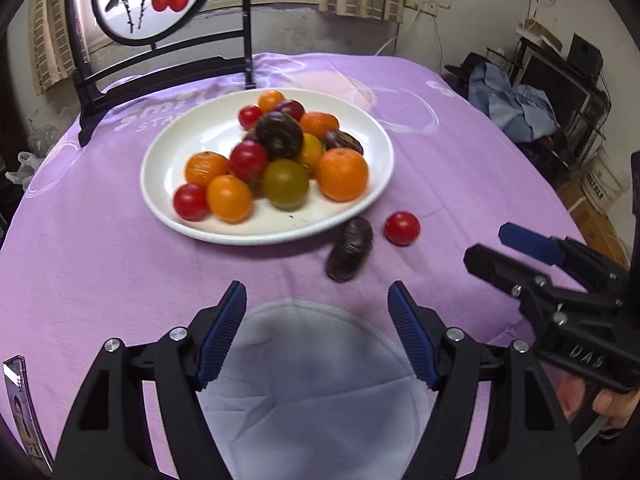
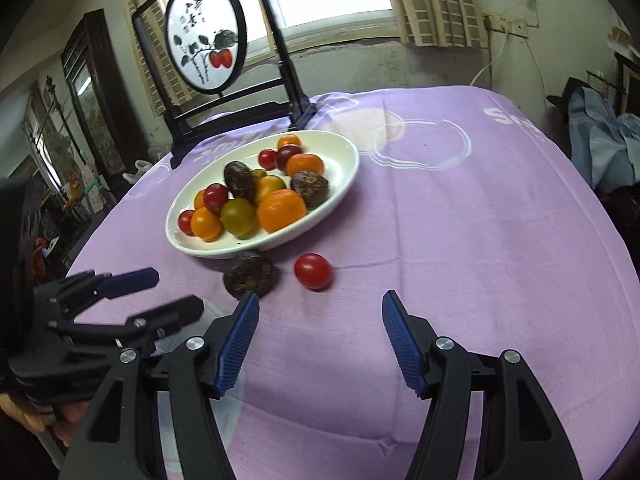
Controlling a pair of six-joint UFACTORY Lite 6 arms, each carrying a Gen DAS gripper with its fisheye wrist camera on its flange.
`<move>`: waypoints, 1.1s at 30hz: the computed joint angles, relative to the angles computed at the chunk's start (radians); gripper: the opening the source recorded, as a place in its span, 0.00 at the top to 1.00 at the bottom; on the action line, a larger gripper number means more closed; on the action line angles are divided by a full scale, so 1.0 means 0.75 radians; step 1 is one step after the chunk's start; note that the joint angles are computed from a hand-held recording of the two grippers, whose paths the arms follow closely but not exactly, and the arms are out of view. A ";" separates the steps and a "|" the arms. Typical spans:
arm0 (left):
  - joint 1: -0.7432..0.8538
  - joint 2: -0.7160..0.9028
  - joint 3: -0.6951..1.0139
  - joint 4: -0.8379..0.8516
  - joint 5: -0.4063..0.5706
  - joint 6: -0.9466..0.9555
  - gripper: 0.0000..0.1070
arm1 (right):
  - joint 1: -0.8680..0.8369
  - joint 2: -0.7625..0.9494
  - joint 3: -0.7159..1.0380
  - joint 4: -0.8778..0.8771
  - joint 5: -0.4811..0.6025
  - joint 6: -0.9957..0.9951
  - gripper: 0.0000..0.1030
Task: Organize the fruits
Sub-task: 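Grasp the last dark brown fruit with the left tool while the right tool grasps the last red tomato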
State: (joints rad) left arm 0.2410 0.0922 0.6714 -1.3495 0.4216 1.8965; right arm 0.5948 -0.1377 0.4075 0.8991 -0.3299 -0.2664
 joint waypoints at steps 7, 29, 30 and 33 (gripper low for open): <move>-0.182 0.152 0.022 -0.377 -0.147 0.264 0.35 | -0.103 -0.055 -0.066 -0.038 0.061 0.060 0.37; 0.022 0.118 0.077 -0.020 0.058 0.060 0.80 | 0.026 0.334 0.133 -0.031 -0.032 0.037 0.33; 0.032 0.134 0.093 0.005 0.067 0.043 0.80 | 0.030 0.360 0.168 -0.019 -0.019 0.015 0.33; 0.041 0.209 0.144 0.066 0.088 -0.030 0.80 | 0.040 0.401 0.239 0.084 -0.005 -0.107 0.33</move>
State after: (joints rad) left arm 0.2714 0.2490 0.7794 -1.3002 0.4874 1.8738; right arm 0.6250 0.1631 0.5865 0.9619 -0.3339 -0.3464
